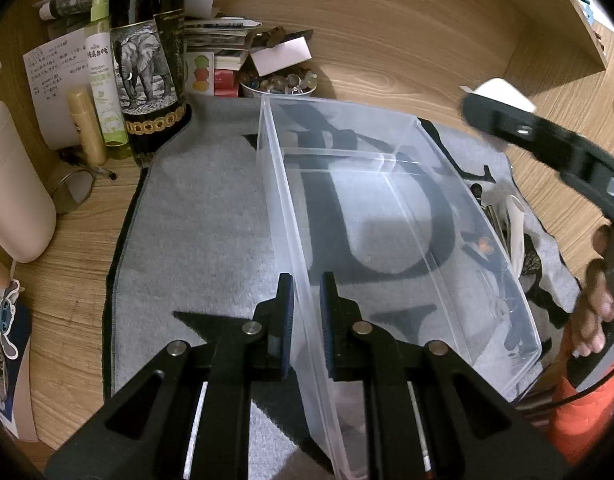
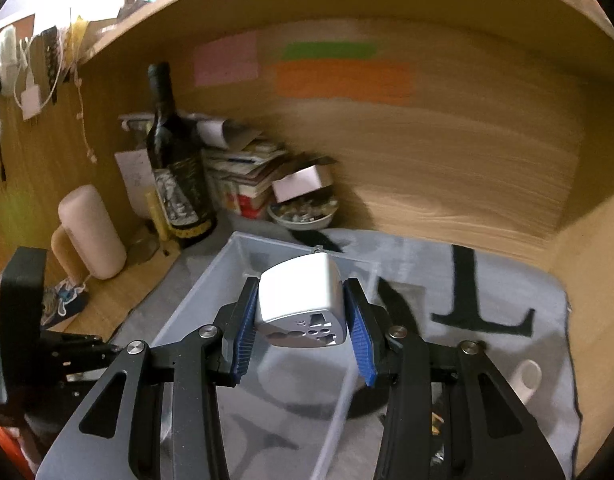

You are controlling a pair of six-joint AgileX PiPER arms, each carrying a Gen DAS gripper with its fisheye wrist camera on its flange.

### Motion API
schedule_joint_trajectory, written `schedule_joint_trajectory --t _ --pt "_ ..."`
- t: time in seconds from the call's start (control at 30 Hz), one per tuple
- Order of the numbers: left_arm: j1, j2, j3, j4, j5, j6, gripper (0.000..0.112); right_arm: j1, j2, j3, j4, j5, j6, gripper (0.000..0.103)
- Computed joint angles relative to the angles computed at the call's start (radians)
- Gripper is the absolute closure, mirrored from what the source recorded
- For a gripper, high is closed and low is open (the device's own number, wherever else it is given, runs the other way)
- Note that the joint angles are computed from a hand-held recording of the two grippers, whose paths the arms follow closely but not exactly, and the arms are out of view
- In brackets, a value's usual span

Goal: Organize rigid objects
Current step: 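Carry the white plug adapter with the right gripper and drop it into the box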

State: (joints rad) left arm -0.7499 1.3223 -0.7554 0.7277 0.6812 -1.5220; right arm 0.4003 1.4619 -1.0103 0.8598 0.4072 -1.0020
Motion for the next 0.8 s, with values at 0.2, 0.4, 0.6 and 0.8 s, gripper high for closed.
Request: schedule_joint_trajectory --t 0.2,0.4,0.6,0.8 --pt "-0.012 0.006 -0.006 0.011 0.016 -0.006 0.099 0.057 0.102 -0.097 -0.175 0.035 0.151 0.065" --pt "-0.015 0.009 -0.007 0.014 0.019 -0.009 0.099 0.097 0.191 -0.180 -0.333 0.086 0.278 0.065" --pt "-0.022 0.016 -0.010 0.024 0.028 -0.018 0.099 0.123 0.260 -0.265 -0.445 0.180 0.364 0.065" --pt "-0.023 0.019 -0.012 0.030 0.029 -0.022 0.099 0.155 0.309 -0.322 -0.544 0.244 0.441 0.065"
